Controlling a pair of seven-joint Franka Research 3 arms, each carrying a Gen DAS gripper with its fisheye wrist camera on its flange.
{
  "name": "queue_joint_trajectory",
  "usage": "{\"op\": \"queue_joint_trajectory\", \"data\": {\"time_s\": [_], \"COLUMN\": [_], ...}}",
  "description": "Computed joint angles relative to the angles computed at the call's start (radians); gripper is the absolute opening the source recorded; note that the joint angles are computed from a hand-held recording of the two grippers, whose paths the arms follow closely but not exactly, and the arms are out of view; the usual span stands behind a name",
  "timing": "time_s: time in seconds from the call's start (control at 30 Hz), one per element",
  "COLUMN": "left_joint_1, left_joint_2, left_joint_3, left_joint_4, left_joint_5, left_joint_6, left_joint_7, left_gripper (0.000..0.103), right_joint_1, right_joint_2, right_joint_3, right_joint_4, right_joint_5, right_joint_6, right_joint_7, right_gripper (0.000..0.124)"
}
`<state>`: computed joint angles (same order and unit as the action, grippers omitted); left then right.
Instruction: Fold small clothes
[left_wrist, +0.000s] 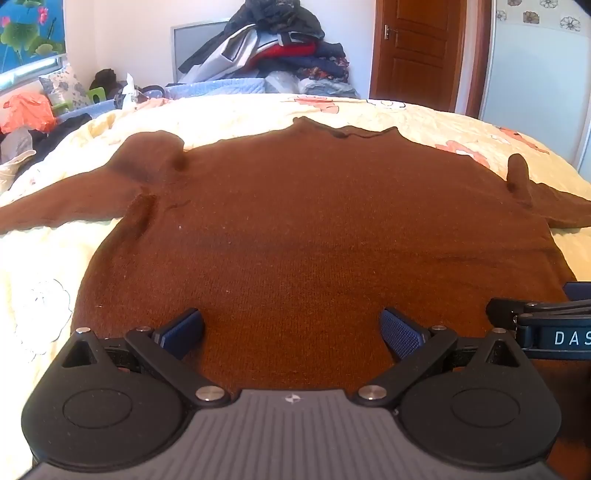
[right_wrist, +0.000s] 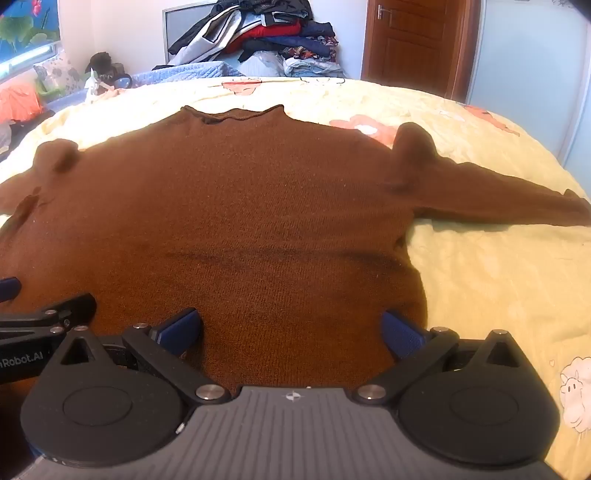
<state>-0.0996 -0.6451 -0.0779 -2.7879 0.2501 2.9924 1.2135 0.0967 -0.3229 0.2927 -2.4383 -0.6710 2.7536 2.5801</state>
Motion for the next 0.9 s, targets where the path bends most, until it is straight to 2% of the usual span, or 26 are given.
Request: {"op": "queue_joint_trajectory", "data": {"time_s": [0.03,0.17,0.4,0.53,0.9], "left_joint_1": [0.018,0.013,0.021,0.024,0.020], "left_joint_2": [0.000,-0.011,-0.024,-0.026,-0.026], "left_joint_3": [-0.020,-0.010,-0.035,-0.039,-0.033], "left_joint_4": [0.003,0.001,-0.002,-0.006,-0.007], "left_joint_5": [0.014,0.015,0.018,0.024,0.034], "left_joint_6": [-0.008,-0.017,-0.026,-0.022,-0.021], "left_joint_7": [-0.001,0.002,-0.026,-0.043,-0.049], "left_gripper": [0.103,0.103,0.103,0.103,0.103], "right_joint_1": [0.005,0.001,-0.019,-0.105,-0.082], "right_joint_2": [0.001,0.005,-0.006,-0.031,-0.025], "right_joint_3": [-0.005,-0.004,0.010,0.081,0.058], "right_joint_4": [0.001,0.003,-0.013,-0.044,-0.039], "right_joint_5": [0.010,0.003,-0.035,-0.205,-0.252], "right_joint_6": [-0.003,0.003,0.027,0.096,0.092], "right_joint_7": [-0.008,-0.005,0.030,0.193,0.235], "right_gripper": [0.103,0.103,0.103,0.103,0.103]}}
